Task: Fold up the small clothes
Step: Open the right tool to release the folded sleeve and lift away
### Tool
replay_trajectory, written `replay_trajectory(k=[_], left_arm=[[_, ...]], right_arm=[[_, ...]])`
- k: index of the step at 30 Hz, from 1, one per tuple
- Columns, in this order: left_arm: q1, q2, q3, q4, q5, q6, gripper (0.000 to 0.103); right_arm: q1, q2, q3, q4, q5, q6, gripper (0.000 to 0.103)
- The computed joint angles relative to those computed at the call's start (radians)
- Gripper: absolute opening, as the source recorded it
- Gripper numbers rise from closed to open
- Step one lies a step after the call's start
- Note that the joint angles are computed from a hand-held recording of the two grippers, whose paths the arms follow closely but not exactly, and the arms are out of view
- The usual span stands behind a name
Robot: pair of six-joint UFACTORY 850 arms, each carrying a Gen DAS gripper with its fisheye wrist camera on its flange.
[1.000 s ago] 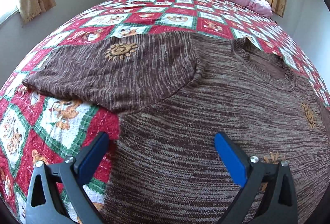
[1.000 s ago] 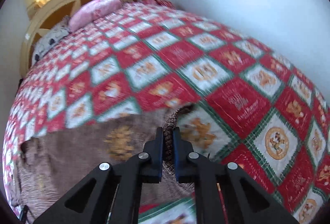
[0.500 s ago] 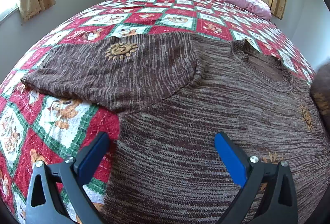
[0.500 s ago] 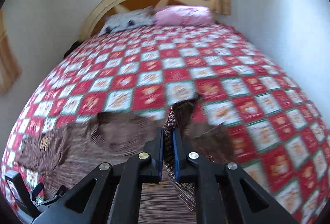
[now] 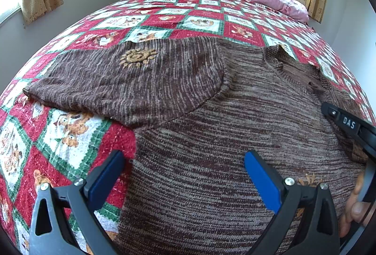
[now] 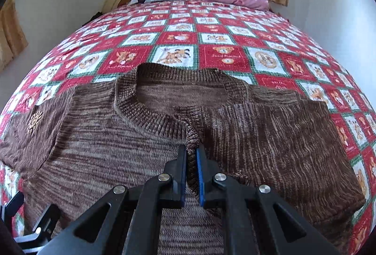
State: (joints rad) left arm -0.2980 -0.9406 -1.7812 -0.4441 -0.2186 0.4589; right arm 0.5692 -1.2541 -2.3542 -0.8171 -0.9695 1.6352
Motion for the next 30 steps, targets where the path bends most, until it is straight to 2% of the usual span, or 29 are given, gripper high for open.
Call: replay_trajectory(k=[1, 2, 3, 4, 6, 7, 8, 9, 10, 11, 12, 13, 14, 16, 19, 21, 22, 24, 25, 26, 28, 30], left_arm=[[0.000, 0.000, 0.000, 0.000, 0.000, 0.000, 0.103], [0.000, 0.000, 0.000, 0.000, 0.000, 0.000, 0.103], [0.000, 0.000, 0.000, 0.000, 0.000, 0.000, 0.103], [0.000, 0.000, 0.000, 0.002, 0.000, -0.002, 0.103], [0.000, 0.000, -0.001, 0.001, 0.000, -0.001, 0.103], [0.000, 0.000, -0.001, -0.002, -0.001, 0.001, 0.103], [0.000, -0.001, -0.002, -0.004, 0.000, 0.004, 0.103], [0.000, -0.002, -0.002, -0.006, 0.000, 0.006, 0.103], [0.000, -0.002, -0.002, -0.006, 0.000, 0.006, 0.103], [0.000, -0.002, -0.002, -0.004, 0.000, 0.004, 0.103], [0.000, -0.002, -0.002, -0.004, 0.000, 0.004, 0.103], [0.000, -0.001, -0.002, -0.005, 0.000, 0.005, 0.103], [0.000, -0.001, -0.002, -0.005, 0.000, 0.005, 0.103], [0.001, -0.001, -0.001, -0.008, 0.000, 0.008, 0.103], [0.001, -0.001, -0.001, -0.007, 0.000, 0.007, 0.103], [0.001, -0.001, -0.001, -0.007, 0.000, 0.007, 0.103], [0.001, -0.002, -0.001, -0.009, 0.000, 0.009, 0.103], [0.000, -0.002, -0.002, -0.010, 0.000, 0.009, 0.103], [0.001, -0.002, -0.001, -0.010, 0.001, 0.009, 0.103], [0.001, -0.002, -0.001, -0.011, 0.000, 0.010, 0.103], [0.001, -0.002, -0.001, -0.012, 0.000, 0.011, 0.103], [0.000, -0.002, -0.001, -0.006, 0.001, 0.006, 0.103]], right_arm=[[-0.004, 0.008, 0.016, 0.005, 0.036, 0.004, 0.011], [-0.011, 0.030, 0.058, 0.014, 0.114, 0.009, 0.020], [-0.018, 0.067, 0.128, 0.002, 0.218, 0.030, 0.031], [-0.019, 0.105, 0.200, -0.053, 0.304, 0.093, 0.051], [-0.024, 0.197, 0.361, -0.243, 0.485, 0.302, 0.054], [-0.023, 0.252, 0.433, -0.333, 0.520, 0.407, 0.054], [-0.020, 0.287, 0.483, -0.428, 0.513, 0.511, 0.054], [-0.014, 0.341, 0.554, -0.510, 0.464, 0.616, 0.054], [-0.002, 0.370, 0.603, -0.566, 0.377, 0.721, 0.054], [0.000, 0.402, 0.655, -0.581, 0.324, 0.784, 0.052], [-0.006, 0.431, 0.701, -0.561, 0.306, 0.805, 0.046], [-0.017, 0.448, 0.731, -0.522, 0.321, 0.785, 0.028], [-0.023, 0.448, 0.729, -0.466, 0.327, 0.730, 0.014], [-0.024, 0.436, 0.720, -0.361, 0.322, 0.628, 0.013], [-0.013, 0.429, 0.725, -0.377, 0.401, 0.646, 0.014], [-0.002, 0.407, 0.687, -0.305, 0.412, 0.559, 0.014], [0.000, 0.384, 0.642, -0.226, 0.405, 0.454, 0.016], [0.011, 0.321, 0.538, -0.098, 0.347, 0.252, 0.037], [0.021, 0.293, 0.493, -0.081, 0.308, 0.196, 0.054], [0.036, 0.261, 0.438, -0.082, 0.240, 0.139, 0.065], [0.049, 0.203, 0.342, -0.061, 0.131, 0.040, 0.069], [0.047, 0.177, 0.307, -0.042, 0.105, -0.001, 0.069]])
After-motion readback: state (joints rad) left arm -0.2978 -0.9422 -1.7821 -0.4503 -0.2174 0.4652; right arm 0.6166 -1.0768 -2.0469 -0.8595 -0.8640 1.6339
